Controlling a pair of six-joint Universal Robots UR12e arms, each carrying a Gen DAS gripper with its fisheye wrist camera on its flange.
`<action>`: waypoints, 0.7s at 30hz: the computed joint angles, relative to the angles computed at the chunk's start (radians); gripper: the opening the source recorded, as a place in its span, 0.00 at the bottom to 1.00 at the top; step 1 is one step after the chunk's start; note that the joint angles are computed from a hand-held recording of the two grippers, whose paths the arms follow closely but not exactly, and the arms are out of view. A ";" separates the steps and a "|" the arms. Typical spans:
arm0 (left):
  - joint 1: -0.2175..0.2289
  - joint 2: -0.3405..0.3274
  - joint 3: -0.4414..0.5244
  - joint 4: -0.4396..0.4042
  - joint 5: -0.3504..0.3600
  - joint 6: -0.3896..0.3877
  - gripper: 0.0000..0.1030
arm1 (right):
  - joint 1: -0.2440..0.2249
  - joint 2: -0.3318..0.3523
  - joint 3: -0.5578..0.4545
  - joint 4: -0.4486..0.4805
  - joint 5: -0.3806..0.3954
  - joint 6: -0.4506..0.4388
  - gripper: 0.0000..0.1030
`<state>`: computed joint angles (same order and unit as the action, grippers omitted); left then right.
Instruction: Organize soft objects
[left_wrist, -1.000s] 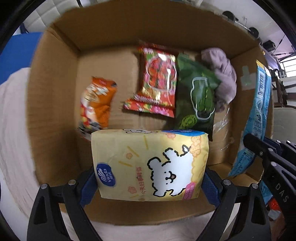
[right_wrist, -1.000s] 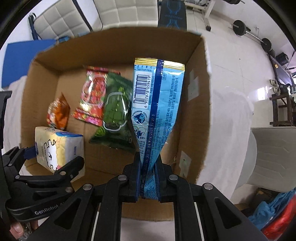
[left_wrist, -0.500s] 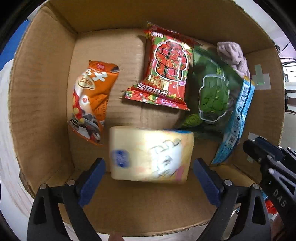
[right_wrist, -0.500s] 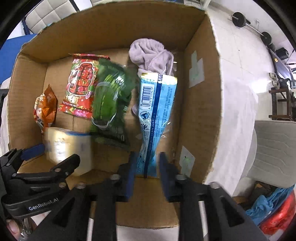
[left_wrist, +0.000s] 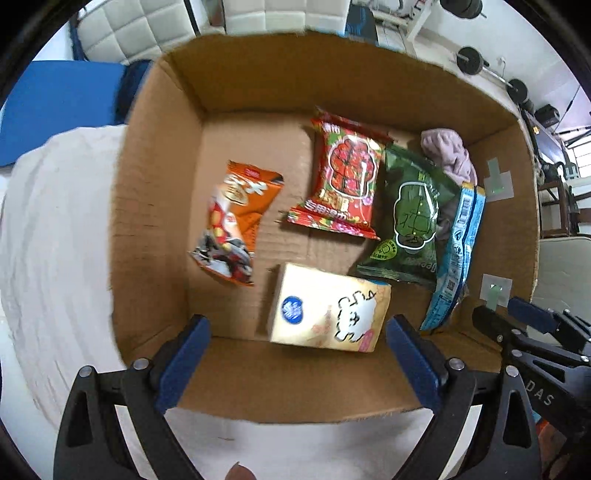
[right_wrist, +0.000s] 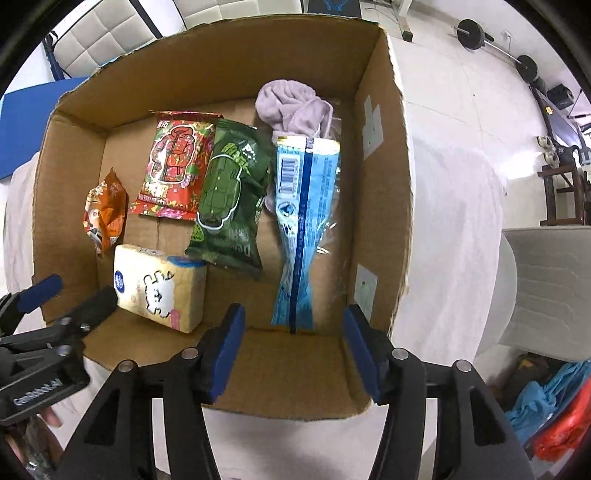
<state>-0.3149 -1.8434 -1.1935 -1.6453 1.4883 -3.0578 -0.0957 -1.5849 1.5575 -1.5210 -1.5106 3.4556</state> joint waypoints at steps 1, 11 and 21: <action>0.001 0.005 -0.003 0.012 0.002 -0.002 0.95 | 0.000 -0.006 0.006 -0.003 0.003 0.005 0.71; -0.007 0.050 -0.040 0.105 0.043 -0.026 0.95 | 0.033 -0.038 0.022 -0.061 -0.056 0.029 0.98; -0.012 0.078 -0.063 0.145 0.046 -0.056 0.95 | 0.050 -0.053 0.003 -0.083 -0.090 0.049 1.00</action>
